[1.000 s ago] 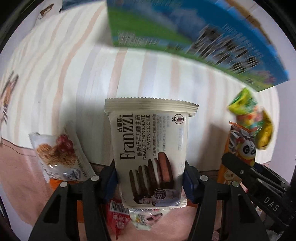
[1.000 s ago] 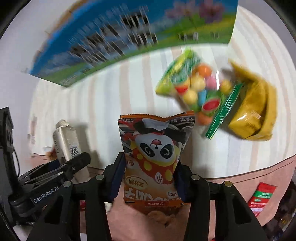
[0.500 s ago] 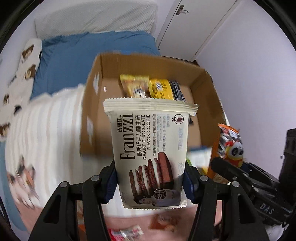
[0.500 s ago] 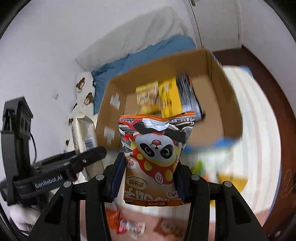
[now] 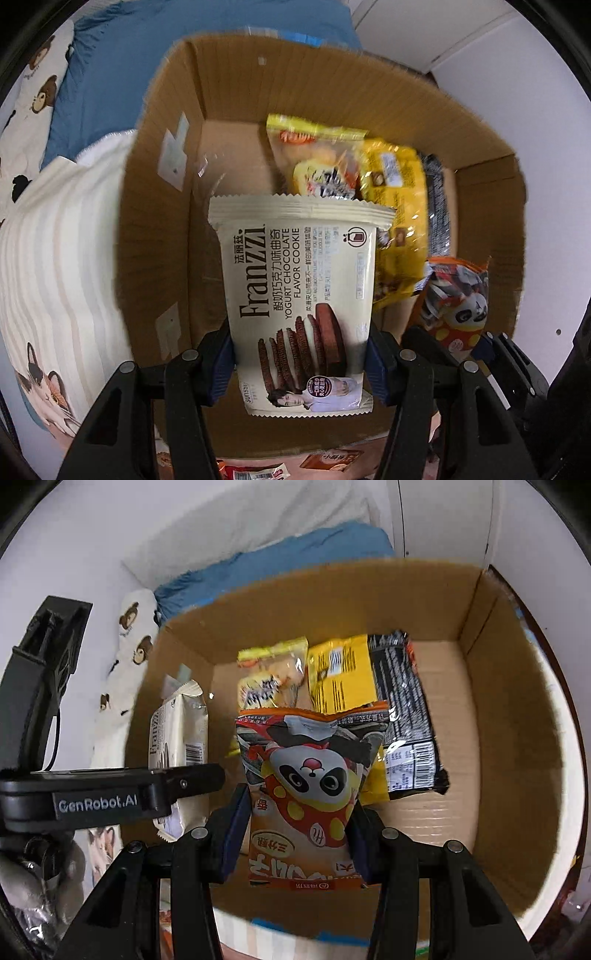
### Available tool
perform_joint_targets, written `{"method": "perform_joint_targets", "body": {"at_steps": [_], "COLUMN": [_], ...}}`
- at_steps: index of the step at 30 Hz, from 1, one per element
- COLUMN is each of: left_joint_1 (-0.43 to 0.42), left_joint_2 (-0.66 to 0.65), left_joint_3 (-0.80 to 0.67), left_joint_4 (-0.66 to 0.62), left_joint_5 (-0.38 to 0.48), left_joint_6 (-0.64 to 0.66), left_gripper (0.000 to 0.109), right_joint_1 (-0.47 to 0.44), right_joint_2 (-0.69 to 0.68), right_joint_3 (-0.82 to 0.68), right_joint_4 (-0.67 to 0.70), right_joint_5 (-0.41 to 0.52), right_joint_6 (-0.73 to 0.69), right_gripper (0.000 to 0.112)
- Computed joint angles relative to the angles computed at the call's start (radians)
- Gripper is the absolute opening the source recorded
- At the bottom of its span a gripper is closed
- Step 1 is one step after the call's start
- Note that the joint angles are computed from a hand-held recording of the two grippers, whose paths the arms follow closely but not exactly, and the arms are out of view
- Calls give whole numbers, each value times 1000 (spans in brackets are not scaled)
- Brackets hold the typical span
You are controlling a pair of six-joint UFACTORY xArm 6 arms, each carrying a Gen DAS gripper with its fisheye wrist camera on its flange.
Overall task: Organize snacks
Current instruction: 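Carry both packets into the box and open both tools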
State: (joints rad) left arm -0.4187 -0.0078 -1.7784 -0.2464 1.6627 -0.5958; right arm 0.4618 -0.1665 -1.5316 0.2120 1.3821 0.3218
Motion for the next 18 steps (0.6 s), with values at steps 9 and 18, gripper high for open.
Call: {"method": "perform_joint_targets", "body": {"at_steps": [9, 18], "left_joint_1": [-10, -44], "left_joint_2": [-19, -57], "left_joint_3": [88, 101], "left_joint_4": [4, 13], "left_joint_5": [20, -33], "left_joint_6": [13, 3], "left_gripper": [57, 85], "right_joint_1": [-9, -22], "right_joint_2": [41, 62], "right_joint_3": [30, -17], "right_joint_4": [63, 1], "right_joint_5": [37, 122], "right_joint_6": [-30, -27], "right_gripper": [56, 100]}}
